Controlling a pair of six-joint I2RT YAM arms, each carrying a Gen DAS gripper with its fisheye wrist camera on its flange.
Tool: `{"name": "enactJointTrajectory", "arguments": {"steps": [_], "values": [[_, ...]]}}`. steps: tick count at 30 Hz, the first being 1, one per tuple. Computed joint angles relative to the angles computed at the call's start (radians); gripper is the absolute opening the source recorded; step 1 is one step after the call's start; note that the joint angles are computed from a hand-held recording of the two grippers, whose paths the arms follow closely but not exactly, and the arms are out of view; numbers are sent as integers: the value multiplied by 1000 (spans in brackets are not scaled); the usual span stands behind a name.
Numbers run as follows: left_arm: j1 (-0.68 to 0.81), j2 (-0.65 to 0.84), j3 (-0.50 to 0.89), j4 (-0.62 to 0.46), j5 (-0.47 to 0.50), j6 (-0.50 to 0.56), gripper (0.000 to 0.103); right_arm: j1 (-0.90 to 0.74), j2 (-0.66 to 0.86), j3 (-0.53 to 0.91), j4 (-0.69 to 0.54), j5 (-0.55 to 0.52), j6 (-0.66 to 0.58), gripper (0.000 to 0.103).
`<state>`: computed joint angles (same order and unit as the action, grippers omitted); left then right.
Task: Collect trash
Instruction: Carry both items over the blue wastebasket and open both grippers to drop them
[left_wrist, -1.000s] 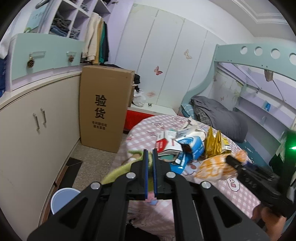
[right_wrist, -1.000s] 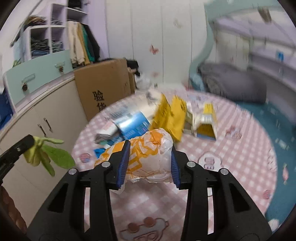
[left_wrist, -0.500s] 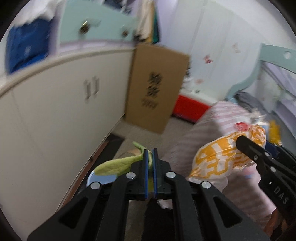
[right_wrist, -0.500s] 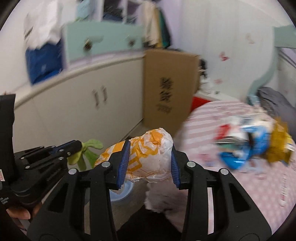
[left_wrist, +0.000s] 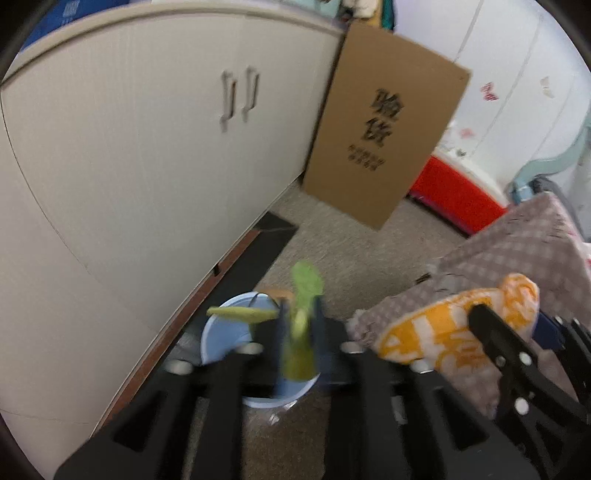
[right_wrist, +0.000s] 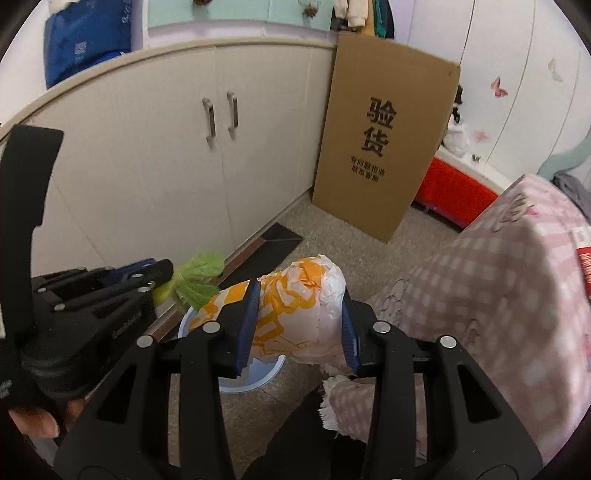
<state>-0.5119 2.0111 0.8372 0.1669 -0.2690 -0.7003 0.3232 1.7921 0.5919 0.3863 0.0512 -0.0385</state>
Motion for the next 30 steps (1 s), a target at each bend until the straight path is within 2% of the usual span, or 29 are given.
{"name": "enactJointTrajectory", "arguments": {"steps": [1,2,7,15,22,25,27,30], "values": [[13,14,11,-12,1,-9,72,3,30,18,3,-2,7,39],[14,12,-7,7,-7,-19,74,10,51,35,0,0,14,39],[32,-1,-77,69,5,-42,74,32,132,90,-4,-1,27,39],[59,-37,-157,104,-29,-76,77,69,173,136,-22,4,40,40],[91,-85,-184,67,-81,-104,80,94,189,183,-38,3,61,41],[109,-118,-204,49,-109,-118,81,101,215,215,-16,-25,75,49],[117,-141,-213,33,-140,-131,83,107,236,226,17,-34,82,69],[123,-169,-221,8,-155,-129,83,119,255,239,27,-33,78,72]]}}
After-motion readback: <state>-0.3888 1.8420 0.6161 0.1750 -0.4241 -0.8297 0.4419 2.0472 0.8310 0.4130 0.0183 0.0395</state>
